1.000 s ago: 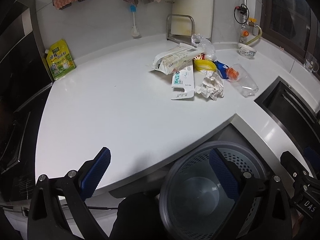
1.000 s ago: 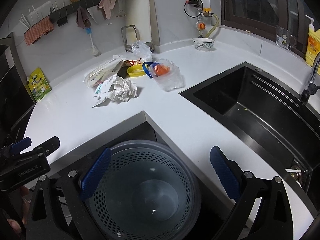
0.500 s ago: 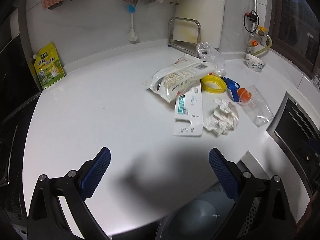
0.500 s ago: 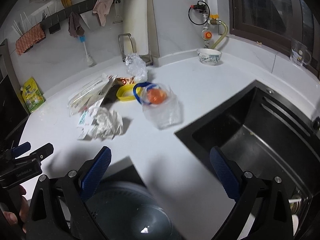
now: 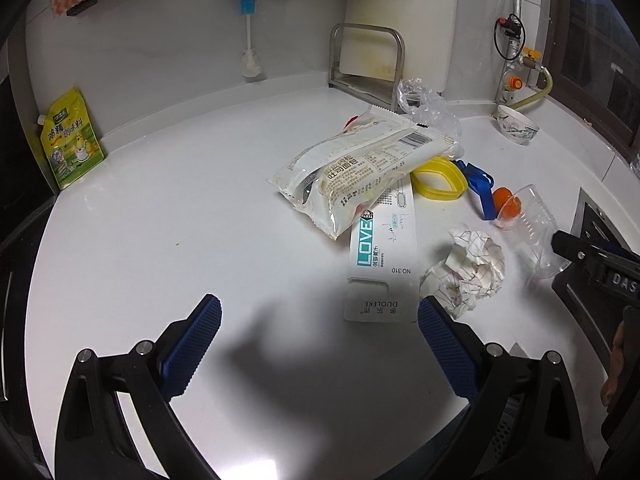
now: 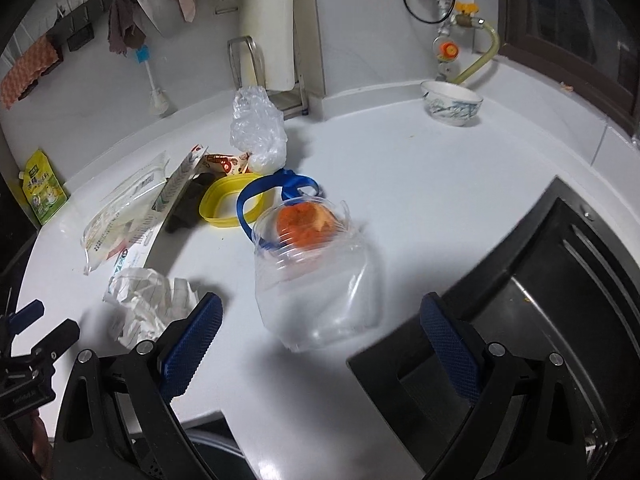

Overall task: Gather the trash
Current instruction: 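Grasp the clear plastic bottle with the right gripper while the left gripper approaches the tissue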

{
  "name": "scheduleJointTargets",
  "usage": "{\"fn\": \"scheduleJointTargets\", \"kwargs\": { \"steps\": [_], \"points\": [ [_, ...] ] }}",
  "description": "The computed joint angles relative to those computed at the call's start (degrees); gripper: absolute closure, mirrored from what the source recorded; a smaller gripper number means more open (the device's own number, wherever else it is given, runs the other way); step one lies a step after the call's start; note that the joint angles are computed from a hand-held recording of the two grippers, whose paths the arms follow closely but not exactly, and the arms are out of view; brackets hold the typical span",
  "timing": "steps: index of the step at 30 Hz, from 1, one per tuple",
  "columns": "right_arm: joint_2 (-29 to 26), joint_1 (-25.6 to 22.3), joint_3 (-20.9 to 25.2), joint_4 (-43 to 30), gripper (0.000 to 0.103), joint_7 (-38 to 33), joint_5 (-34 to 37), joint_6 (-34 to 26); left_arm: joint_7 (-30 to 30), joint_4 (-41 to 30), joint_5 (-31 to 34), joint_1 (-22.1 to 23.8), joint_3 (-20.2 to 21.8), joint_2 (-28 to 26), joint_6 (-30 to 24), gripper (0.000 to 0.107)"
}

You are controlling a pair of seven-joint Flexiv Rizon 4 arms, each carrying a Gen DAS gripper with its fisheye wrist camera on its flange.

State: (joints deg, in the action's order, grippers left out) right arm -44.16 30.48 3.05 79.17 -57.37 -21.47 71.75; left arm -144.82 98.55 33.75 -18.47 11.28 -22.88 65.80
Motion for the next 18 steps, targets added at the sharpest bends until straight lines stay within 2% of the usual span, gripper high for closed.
{"fn": "scheduleJointTargets", "kwargs": {
  "steps": [5, 11, 18],
  "points": [
    [-3.0, -1.4, 2.9, -5.1, 0.008, -3.9, 1.9, -4.2, -0.5, -0.6, 0.1, -0.3, 0.2, -0.7, 0.6, 0.010],
    [-4.8, -0.2, 1.4, -7.9, 0.008, -4.8, 2.0, -6.5, -1.7, -1.6, 1.3, -1.4, 0.9, -1.2, 0.4, 0.010],
    [-7.7, -0.8, 2.9, -13.2, 0.008, -7.0, 4.2, -11.0, -1.9, -2.5, 1.3, -1.7, 0.5, -1.9, 0.1, 0.010]
  ]
}}
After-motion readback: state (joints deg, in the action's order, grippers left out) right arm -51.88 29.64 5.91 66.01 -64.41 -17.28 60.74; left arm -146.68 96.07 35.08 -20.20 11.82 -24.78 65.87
